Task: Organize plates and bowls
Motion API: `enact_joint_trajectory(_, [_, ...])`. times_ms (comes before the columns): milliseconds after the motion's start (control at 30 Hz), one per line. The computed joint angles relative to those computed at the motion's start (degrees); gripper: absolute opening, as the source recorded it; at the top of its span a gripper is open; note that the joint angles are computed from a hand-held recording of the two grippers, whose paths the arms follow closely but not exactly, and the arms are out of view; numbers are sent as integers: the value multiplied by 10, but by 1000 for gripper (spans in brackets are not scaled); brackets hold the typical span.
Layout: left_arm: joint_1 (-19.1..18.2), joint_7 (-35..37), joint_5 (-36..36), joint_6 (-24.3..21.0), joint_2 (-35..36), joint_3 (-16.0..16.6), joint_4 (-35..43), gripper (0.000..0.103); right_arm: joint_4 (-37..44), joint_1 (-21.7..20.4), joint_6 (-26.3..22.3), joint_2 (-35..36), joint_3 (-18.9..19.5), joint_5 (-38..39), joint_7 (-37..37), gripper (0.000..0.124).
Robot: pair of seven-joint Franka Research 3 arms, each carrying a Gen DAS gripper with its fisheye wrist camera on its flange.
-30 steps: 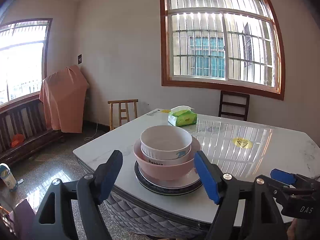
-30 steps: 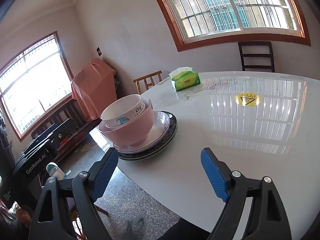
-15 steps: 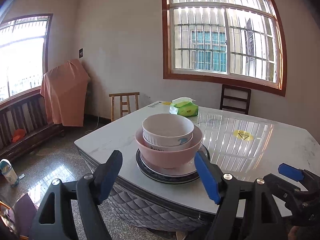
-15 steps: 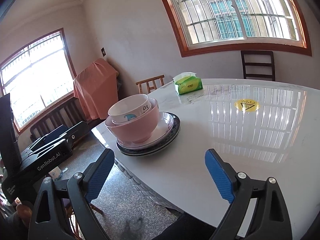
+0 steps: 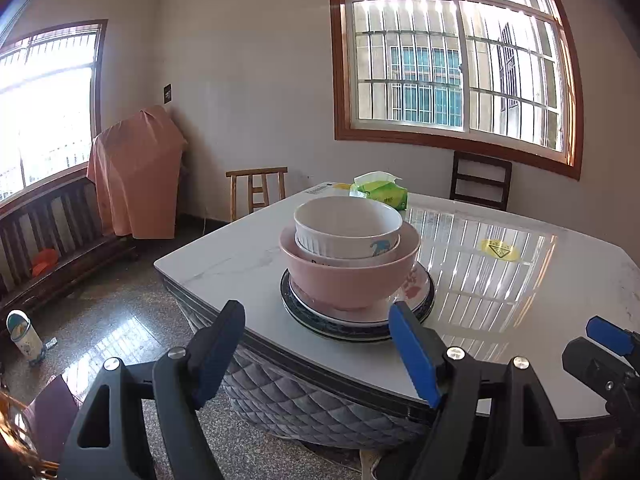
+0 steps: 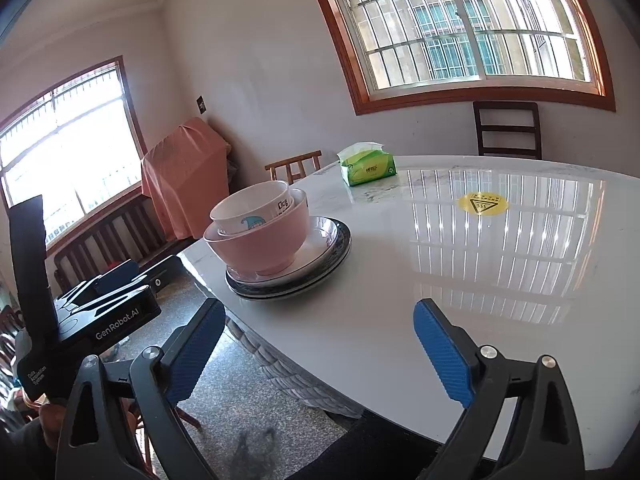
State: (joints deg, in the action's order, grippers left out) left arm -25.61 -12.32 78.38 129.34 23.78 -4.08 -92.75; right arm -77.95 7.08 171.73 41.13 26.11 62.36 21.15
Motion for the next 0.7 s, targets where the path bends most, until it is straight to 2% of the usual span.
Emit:
enact_joint_trajectory(367, [0, 20, -31, 0, 23, 4, 18, 76, -8, -8, 0, 3, -4, -2, 11, 96])
enact_joint_trajectory(700, [-3, 50, -67, 0, 47, 13, 40, 76, 6, -5, -23, 18, -28, -34, 73, 97])
